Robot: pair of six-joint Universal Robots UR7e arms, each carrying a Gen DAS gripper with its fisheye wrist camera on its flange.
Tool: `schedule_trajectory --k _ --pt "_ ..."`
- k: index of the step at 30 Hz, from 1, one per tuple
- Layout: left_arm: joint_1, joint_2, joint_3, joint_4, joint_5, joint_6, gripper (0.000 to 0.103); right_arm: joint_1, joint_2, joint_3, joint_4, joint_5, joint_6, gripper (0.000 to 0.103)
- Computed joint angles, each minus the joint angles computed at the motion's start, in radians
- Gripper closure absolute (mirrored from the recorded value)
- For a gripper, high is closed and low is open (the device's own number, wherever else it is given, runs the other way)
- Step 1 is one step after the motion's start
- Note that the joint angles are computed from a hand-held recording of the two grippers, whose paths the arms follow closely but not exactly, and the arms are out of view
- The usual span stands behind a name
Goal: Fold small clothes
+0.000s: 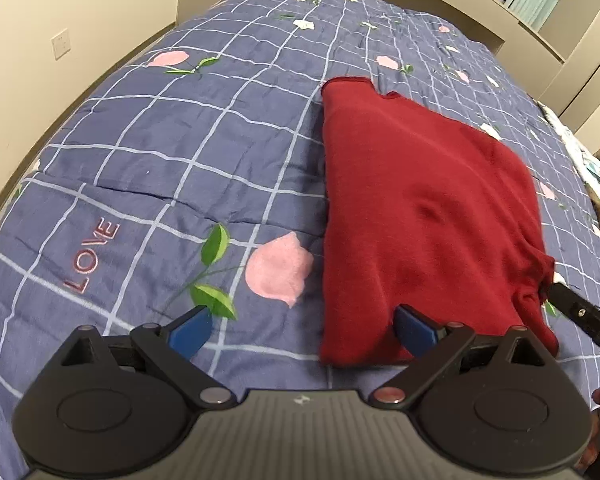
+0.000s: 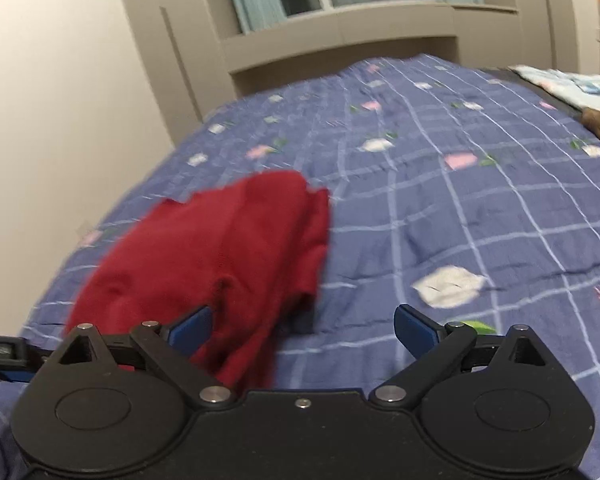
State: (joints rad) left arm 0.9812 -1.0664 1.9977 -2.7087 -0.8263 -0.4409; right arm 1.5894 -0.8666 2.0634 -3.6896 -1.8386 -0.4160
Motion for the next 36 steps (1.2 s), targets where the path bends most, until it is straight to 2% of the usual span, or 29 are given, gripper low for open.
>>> schedule_trajectory --k 2,5,8,13,15,19,25,36 --pt "-0.002 0.0 0.002 0.016 0.01 -0.014 0.003 0.007 -0.002 0.004 0.01 0.012 -0.018 0.004" --pt "0.004 0.0 0.007 0.018 0.011 -0.027 0.001 0.015 0.018 -0.007 0.036 -0.048 -0.033 0.004" --pt "0.015 -0.004 0.005 0.033 0.002 -0.036 0.001 -0.001 0.022 -0.005 0.057 -0.086 -0.007 0.005" --pt "-0.006 -0.024 0.026 0.03 0.018 -0.047 0.001 -0.016 -0.019 0.043 0.004 -0.037 -0.006 0.005" --pt "-0.024 -0.035 0.04 0.028 0.031 -0.049 0.001 -0.016 -0.039 0.069 -0.027 0.004 -0.013 0.004" --pt "-0.07 -0.074 0.091 -0.018 0.048 -0.044 0.001 -0.017 -0.083 0.124 -0.076 0.09 -0.011 0.001" --pt "-0.157 -0.13 0.177 -0.117 0.11 -0.013 0.001 0.01 -0.13 0.201 -0.163 0.139 -0.016 0.001" --pt "-0.355 -0.192 0.378 -0.3 0.31 0.032 0.001 0.026 -0.176 0.384 -0.364 0.22 -0.104 0.001"
